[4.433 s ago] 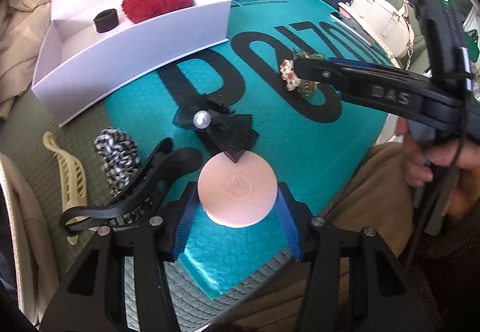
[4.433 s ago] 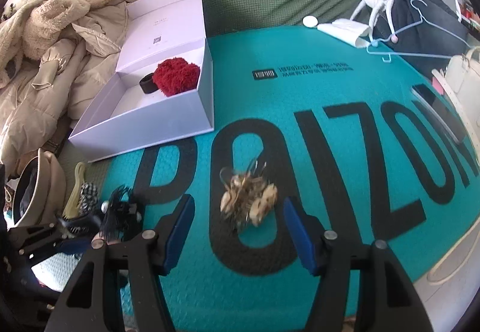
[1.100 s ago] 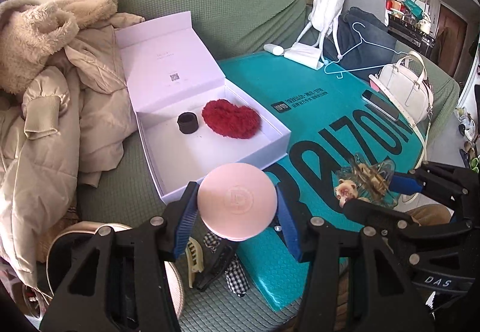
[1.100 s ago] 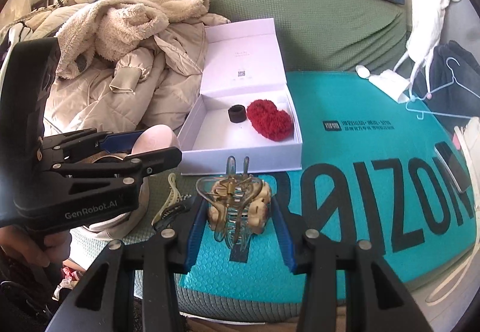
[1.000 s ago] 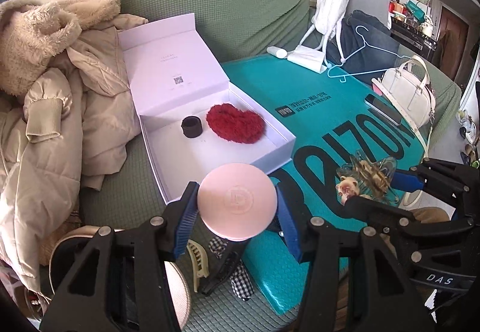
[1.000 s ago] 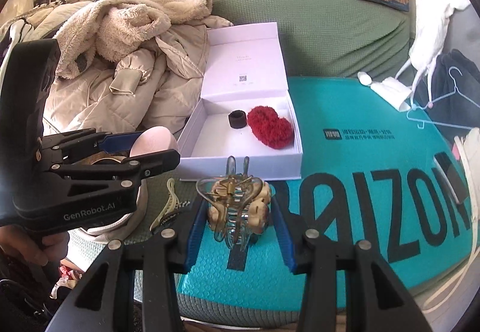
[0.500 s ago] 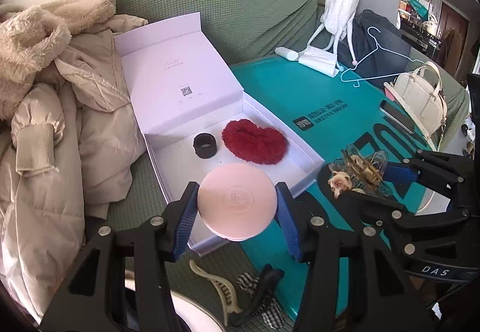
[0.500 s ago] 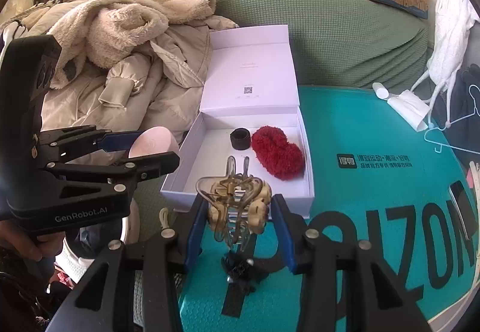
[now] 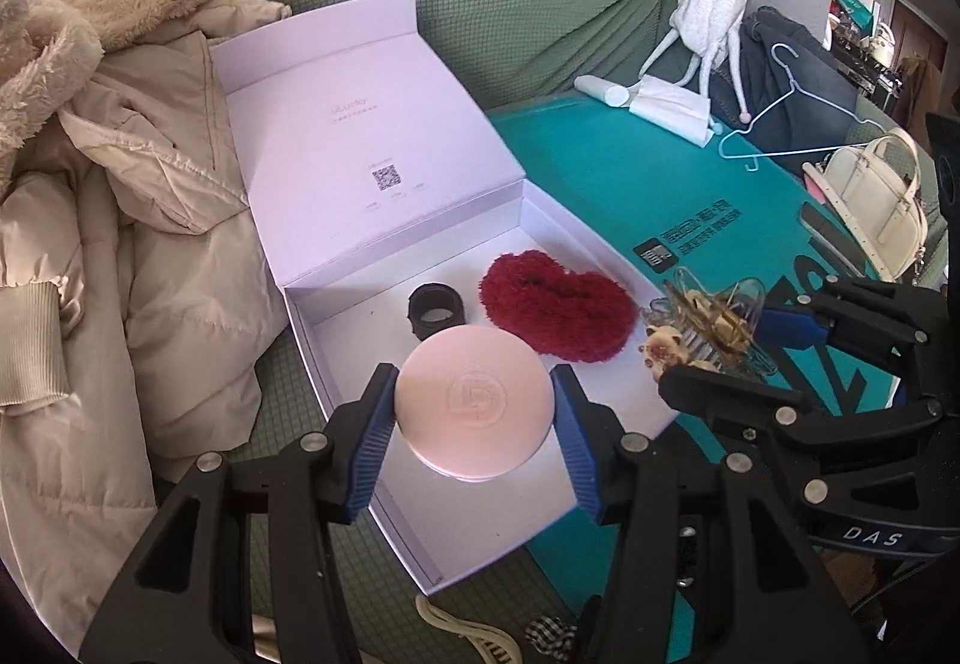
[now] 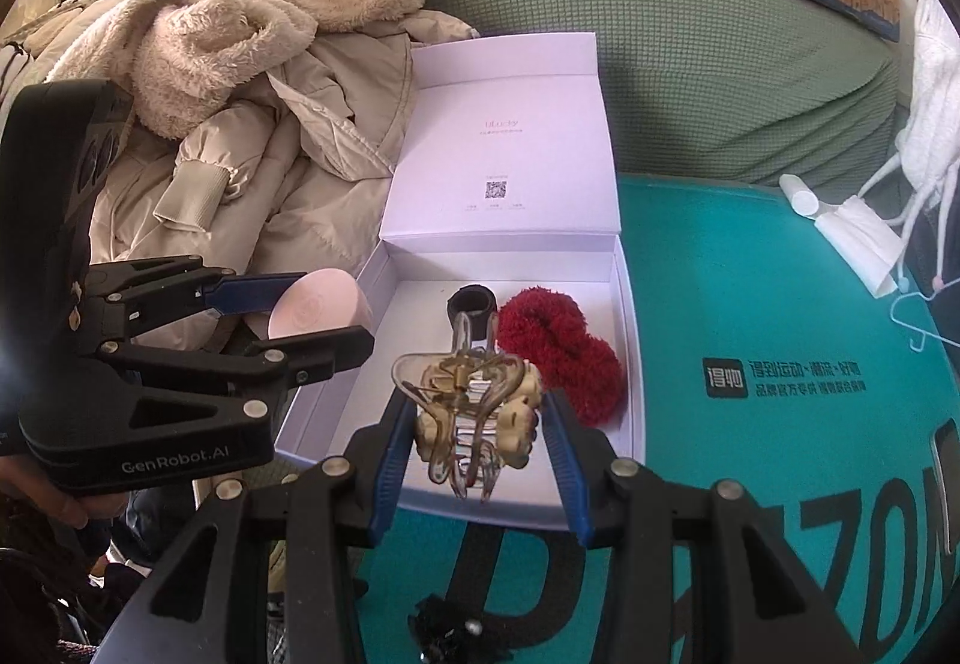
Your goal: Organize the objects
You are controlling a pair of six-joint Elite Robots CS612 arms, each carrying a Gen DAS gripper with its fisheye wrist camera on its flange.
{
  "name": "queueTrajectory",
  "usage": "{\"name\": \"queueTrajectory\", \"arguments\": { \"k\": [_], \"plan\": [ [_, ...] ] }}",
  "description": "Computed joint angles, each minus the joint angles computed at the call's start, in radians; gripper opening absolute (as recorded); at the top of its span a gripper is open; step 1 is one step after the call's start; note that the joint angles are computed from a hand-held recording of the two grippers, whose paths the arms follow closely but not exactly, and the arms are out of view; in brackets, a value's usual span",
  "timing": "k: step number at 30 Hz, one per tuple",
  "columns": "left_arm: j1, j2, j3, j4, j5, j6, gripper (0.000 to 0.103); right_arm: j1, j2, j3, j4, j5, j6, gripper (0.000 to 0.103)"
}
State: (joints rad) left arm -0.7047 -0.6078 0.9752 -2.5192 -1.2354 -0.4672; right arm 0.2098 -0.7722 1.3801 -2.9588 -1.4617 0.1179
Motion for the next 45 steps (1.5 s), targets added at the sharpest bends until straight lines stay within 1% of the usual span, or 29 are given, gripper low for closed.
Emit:
{"name": "queueTrajectory", "arguments": {
  "k": [6, 9, 13, 17, 21, 25, 30, 37, 41, 45],
  "plan": [
    [0.020, 0.036, -0.046, 0.053, -0.013, -0.016, 0.049, -0.007, 0.048, -0.066, 0.050, 0.046, -0.015, 0.044],
    [0.032, 0.053, -0.064, 0.071, -0.038, -0.027, 0.049, -0.006, 0.072, -0.097, 0.071, 0.050, -0.016, 0.044],
    [0.041, 0.074, -0.081, 0.071, -0.057, -0.027, 0.049, -0.007, 0.098, -0.128, 0.089, 0.061, -0.029, 0.044],
    [0.044, 0.096, -0.107, 0.086, -0.058, -0.018, 0.049, -0.008, 0.121, -0.162, 0.119, 0.056, -0.038, 0.044],
    [0.048, 0.131, -0.161, 0.137, -0.062, -0.016, 0.049, -0.012, 0.137, -0.187, 0.150, 0.062, -0.050, 0.044],
    [0.051, 0.167, -0.223, 0.181, -0.069, -0.022, 0.049, -0.018, 0.148, -0.204, 0.178, 0.071, -0.049, 0.044],
    [0.056, 0.210, -0.302, 0.256, -0.089, -0.024, 0.049, -0.025, 0.155, -0.204, 0.173, 0.089, -0.040, 0.044],
    [0.056, 0.245, -0.368, 0.333, -0.095, -0.040, 0.049, -0.024, 0.157, -0.200, 0.165, 0.095, -0.048, 0.044],
    [0.051, 0.263, -0.407, 0.400, -0.065, -0.056, 0.050, -0.026, 0.157, -0.202, 0.169, 0.099, -0.046, 0.044],
    [0.046, 0.260, -0.405, 0.401, -0.045, -0.068, 0.051, -0.025, 0.156, -0.206, 0.180, 0.094, -0.055, 0.044]
  ]
}}
